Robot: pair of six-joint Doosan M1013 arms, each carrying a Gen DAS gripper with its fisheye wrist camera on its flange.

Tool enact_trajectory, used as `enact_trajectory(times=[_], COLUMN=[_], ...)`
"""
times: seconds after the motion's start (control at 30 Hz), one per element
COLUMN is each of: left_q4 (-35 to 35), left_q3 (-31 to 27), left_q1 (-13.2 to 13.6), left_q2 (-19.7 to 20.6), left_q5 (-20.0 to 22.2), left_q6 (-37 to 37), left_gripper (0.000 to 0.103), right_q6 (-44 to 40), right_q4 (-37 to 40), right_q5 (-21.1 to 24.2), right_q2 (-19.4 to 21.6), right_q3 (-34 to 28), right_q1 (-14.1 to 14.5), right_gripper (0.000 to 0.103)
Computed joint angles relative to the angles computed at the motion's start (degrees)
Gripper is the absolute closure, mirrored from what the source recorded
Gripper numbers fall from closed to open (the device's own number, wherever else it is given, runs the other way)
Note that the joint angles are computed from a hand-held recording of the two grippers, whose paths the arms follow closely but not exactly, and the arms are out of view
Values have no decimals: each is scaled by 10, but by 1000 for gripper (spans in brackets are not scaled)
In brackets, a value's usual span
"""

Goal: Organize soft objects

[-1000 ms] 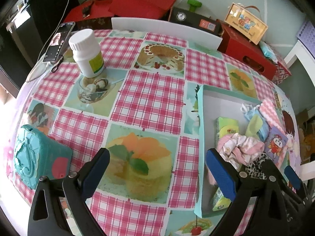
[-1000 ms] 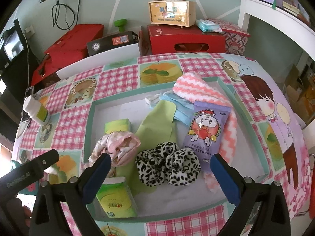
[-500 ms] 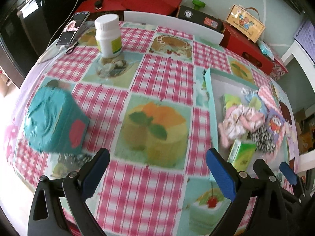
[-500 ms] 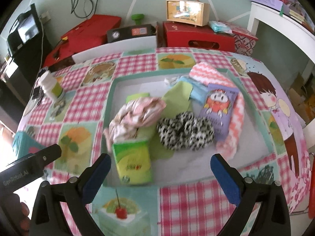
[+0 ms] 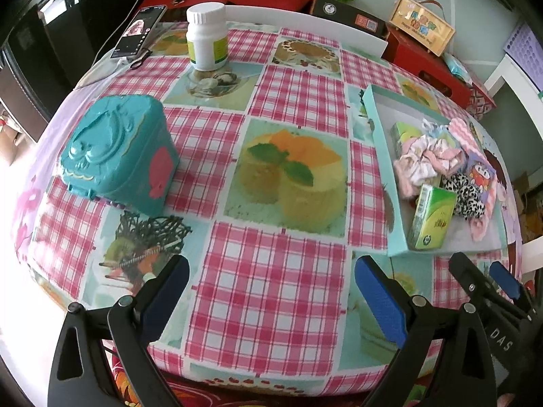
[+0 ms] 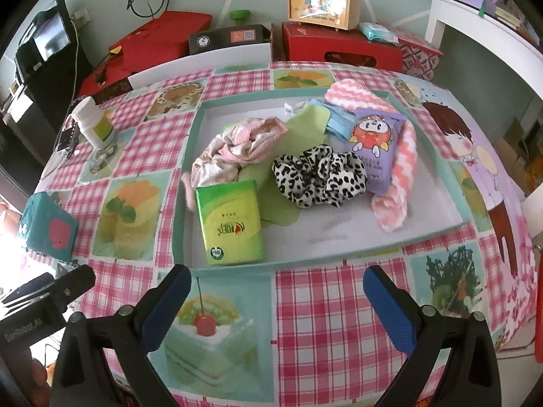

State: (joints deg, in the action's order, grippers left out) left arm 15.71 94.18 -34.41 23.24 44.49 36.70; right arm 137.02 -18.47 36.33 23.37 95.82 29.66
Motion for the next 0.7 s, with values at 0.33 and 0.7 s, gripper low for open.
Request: enact_trajectory(times=[0.33,0.7], left_q4=[-2,-30], left_q3=[-6,-7], left_q1=[-3,5], left_q2=[7,11], left_q5=[20,17], left_q6=[22,46], left_gripper=[5,5], right_q6=[-11,-15], right_q4=[10,4], right_q5=[19,22], right_q2=[6,9], right_q3=[-5,-9], right_q1=[-2,0], right_gripper=[0,0])
